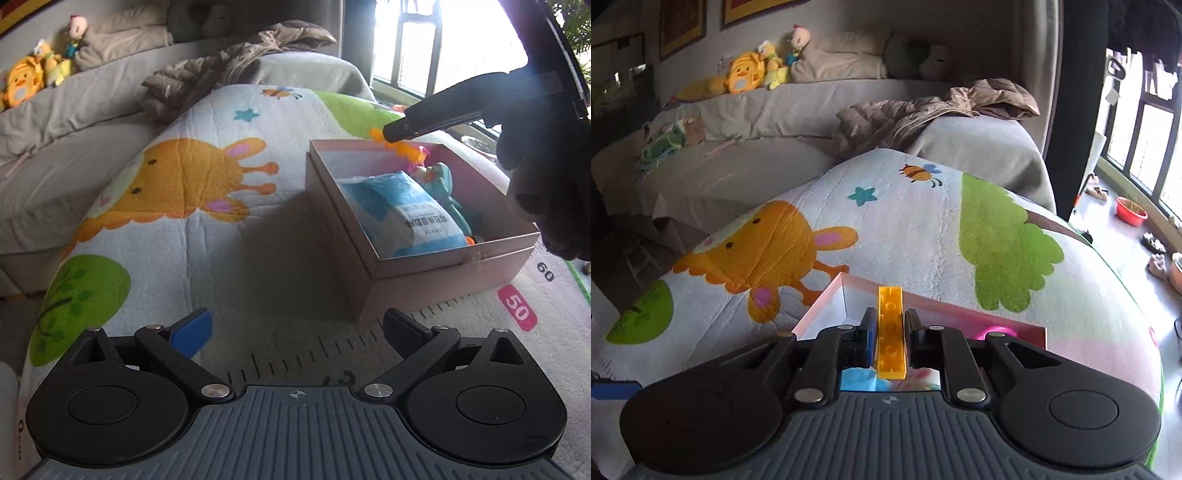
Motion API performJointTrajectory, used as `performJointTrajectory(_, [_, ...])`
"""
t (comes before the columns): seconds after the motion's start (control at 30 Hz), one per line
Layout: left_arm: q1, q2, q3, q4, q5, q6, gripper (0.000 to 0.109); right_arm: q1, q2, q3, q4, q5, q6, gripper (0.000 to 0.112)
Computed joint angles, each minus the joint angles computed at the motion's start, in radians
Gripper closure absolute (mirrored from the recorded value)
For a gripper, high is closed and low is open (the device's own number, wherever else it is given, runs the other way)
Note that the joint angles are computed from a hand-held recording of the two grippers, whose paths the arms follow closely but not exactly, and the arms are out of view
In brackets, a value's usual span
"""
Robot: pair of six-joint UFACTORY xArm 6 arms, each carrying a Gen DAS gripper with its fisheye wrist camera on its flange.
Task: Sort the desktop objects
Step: 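Carry the pig toy and lego brick over the pink box with both tools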
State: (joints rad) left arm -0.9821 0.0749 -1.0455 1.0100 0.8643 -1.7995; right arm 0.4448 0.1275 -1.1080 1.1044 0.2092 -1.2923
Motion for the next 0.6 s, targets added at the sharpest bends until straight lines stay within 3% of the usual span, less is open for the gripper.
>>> performJointTrajectory(0.03, [-0.003, -0.003, 0.006, 0.002, 0.001, -0.006, 0.007, 0.009, 0.010, 0.002, -0.034, -0.028, 0.032, 0.087])
performJointTrajectory(0.2, [-0.018, -0.007, 0.031, 0.005, 0.011, -0.025, 0.006, -0.027, -0.007, 0.041, -0.090, -0.006, 0.129, 0.087])
performJointTrajectory(0.27, [-0.015, -0.009, 0.045, 0.005, -0.013, -0.041, 0.006, -0.059, -0.037, 0.070, -0.114, 0.050, 0.187, 0.087])
performJointTrajectory(0.3, [-0.012, -0.008, 0.049, 0.007, -0.027, -0.051, 0.006, -0.089, -0.056, 0.081, -0.113, 0.125, 0.213, 0.087])
performJointTrajectory(0.33, [-0.010, -0.007, 0.052, 0.009, -0.040, -0.059, 0.006, -0.110, -0.072, 0.091, -0.100, 0.182, 0.221, 0.082])
performJointTrajectory(0.43, [-0.006, 0.003, 0.049, 0.022, -0.073, -0.074, 0.006, -0.139, -0.125, 0.135, -0.014, 0.274, 0.185, 0.043])
performJointTrajectory(0.53, [-0.014, 0.007, 0.046, 0.036, -0.083, -0.075, 0.006, -0.115, -0.173, 0.187, 0.047, 0.285, 0.116, 0.040])
performJointTrajectory(0.6, [-0.023, 0.004, 0.047, 0.040, -0.073, -0.074, 0.006, -0.048, -0.183, 0.225, -0.011, 0.180, 0.097, 0.039])
